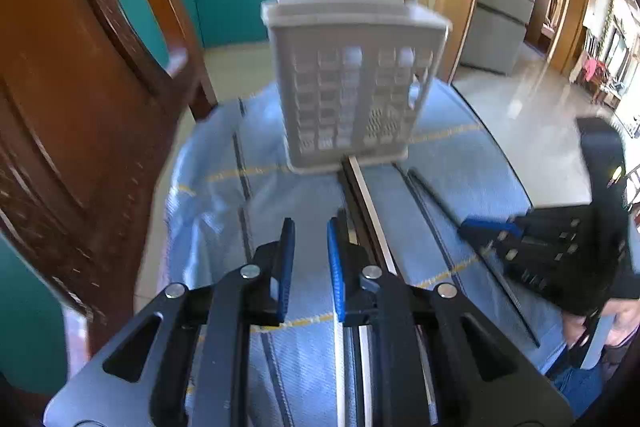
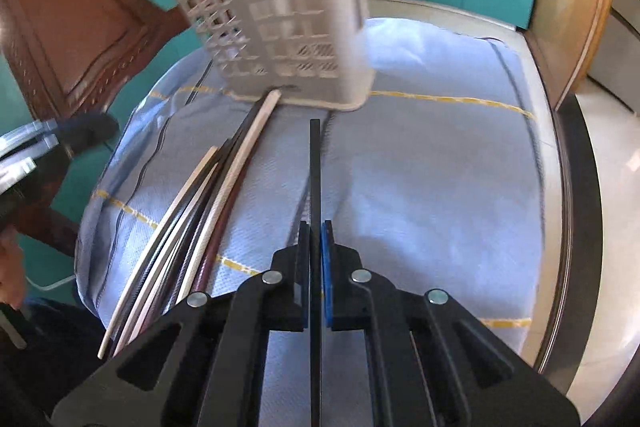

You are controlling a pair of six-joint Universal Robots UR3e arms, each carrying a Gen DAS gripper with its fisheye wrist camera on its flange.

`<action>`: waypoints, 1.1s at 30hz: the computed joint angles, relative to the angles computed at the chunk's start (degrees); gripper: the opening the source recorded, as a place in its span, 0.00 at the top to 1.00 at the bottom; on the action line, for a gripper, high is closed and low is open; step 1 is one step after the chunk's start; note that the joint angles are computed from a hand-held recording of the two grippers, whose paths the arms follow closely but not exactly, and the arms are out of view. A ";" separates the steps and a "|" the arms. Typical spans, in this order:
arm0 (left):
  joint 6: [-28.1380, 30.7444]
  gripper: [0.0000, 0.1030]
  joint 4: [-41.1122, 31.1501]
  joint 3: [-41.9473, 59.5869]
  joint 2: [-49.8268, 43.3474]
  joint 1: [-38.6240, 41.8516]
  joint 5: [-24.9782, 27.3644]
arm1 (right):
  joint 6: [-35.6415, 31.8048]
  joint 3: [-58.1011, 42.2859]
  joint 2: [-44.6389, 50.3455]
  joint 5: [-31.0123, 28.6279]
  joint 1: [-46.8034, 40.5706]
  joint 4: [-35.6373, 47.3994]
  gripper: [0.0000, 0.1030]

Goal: Organize utensils
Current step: 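Lower left tool onto a white stick while right tool reaches a black chopstick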

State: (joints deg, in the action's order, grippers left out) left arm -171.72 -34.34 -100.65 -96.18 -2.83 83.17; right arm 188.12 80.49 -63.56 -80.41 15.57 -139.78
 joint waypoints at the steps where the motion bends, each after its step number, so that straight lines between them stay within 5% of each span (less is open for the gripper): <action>1: 0.19 0.83 -1.33 0.80 -1.12 -0.33 -0.30 | 0.14 0.04 -0.08 0.23 -0.27 0.28 0.94; 10: -0.22 0.83 -7.52 6.32 -10.20 -2.88 3.20 | -1.29 -3.74 2.27 -3.85 1.55 2.56 0.94; 23: -1.43 0.83 -6.12 7.16 -13.28 -4.64 3.21 | -3.71 -7.05 4.37 -12.20 4.99 3.45 0.90; 26: -0.94 0.91 -5.95 6.88 -12.99 -3.93 2.87 | -3.89 -7.85 4.96 -13.18 5.29 3.86 0.85; 33: -0.61 0.93 -5.42 6.85 -13.32 -3.00 1.89 | -4.23 -9.56 6.40 -13.87 5.74 4.63 0.84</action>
